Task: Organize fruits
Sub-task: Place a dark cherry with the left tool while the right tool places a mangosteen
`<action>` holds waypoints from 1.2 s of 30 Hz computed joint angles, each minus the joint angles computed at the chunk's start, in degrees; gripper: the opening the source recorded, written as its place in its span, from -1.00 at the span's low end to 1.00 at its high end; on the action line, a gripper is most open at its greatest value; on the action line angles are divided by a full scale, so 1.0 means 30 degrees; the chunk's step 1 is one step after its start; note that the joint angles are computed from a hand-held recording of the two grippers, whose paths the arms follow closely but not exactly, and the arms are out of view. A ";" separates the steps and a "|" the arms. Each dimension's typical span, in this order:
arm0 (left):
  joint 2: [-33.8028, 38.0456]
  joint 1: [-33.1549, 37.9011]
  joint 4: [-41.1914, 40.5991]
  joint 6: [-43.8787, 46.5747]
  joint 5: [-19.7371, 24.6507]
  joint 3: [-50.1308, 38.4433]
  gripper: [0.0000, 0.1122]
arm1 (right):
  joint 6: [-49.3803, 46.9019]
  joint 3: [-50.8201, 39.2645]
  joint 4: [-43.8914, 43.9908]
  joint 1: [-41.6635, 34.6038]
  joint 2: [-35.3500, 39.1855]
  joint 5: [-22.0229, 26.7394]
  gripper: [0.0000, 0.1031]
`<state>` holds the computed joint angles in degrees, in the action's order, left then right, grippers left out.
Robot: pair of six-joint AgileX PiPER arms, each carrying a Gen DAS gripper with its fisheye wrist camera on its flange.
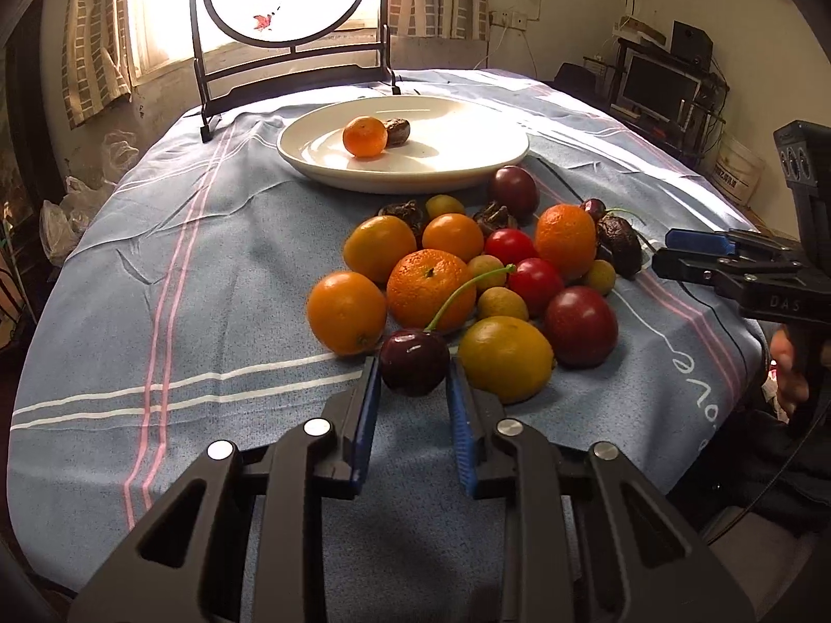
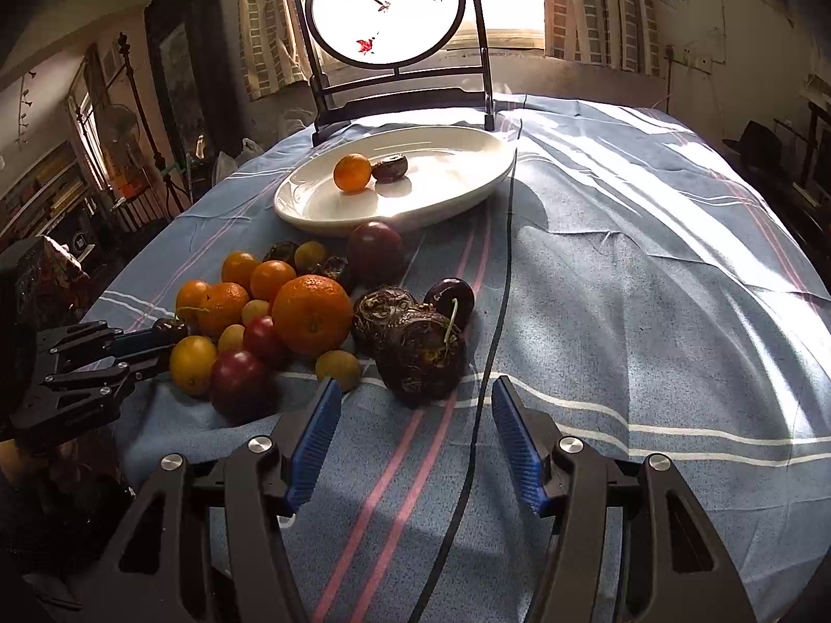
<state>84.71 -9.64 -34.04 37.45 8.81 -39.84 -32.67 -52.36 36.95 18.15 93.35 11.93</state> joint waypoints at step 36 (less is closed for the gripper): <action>0.3805 0.0559 0.3640 -0.4138 0.4557 -0.9762 -0.55 | 0.0379 -1.0353 -0.0228 -0.2422 0.3479 0.6710 -0.16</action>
<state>96.13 -7.96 -23.12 25.04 22.48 -69.13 -31.53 -83.42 36.26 10.88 103.79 32.06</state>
